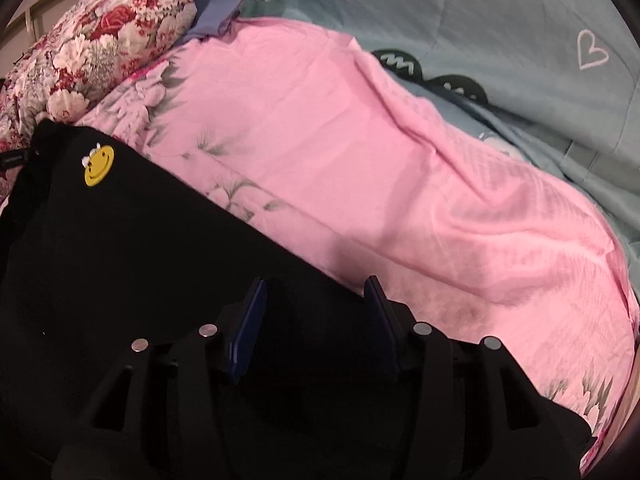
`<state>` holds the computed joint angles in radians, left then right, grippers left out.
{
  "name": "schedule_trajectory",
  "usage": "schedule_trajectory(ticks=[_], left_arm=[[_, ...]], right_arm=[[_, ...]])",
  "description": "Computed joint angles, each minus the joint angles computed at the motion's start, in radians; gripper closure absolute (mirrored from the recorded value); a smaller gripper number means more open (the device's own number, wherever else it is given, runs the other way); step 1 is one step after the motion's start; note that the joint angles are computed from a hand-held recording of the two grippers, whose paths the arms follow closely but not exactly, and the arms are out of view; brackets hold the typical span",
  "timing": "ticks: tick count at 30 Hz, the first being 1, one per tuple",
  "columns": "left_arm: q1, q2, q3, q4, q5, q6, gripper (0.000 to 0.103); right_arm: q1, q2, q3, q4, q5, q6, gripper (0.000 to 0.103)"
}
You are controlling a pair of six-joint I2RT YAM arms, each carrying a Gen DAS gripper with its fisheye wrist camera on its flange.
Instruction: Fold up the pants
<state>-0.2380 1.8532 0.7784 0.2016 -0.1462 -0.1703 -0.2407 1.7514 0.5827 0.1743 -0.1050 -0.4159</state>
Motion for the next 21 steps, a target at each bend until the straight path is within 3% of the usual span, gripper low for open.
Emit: schedule_trajectory(ticks=[5,12,14,15,18,21], left_arm=[[0.03,-0.265,-0.171,0.054,0.053,0.027,0.076],[0.018,-0.436,-0.244,0.027,0.047,0.015,0.076],[0.023,-0.432,-0.238,0.02,0.059,0.014,0.076],[0.019,-0.424,-0.234,0.019,0.054,0.013,0.076],[0.035,-0.403,-0.234,0.021,0.069,0.006,0.076],[0.065,-0.387,-0.224,0.0,0.1,0.006,0.076]], right_arm=[[0.005,-0.011,-0.003,-0.001,-0.028,-0.029,0.051],[0.029,-0.01,0.038,-0.056,-0.043,-0.082,0.052],[0.034,0.012,0.068,-0.111,-0.053,-0.095,0.07],[0.031,0.019,0.084,-0.143,-0.068,-0.095,0.097],[0.017,-0.026,0.057,-0.149,-0.097,-0.084,0.101],[-0.041,-0.172,-0.008,-0.173,-0.181,-0.059,0.101]])
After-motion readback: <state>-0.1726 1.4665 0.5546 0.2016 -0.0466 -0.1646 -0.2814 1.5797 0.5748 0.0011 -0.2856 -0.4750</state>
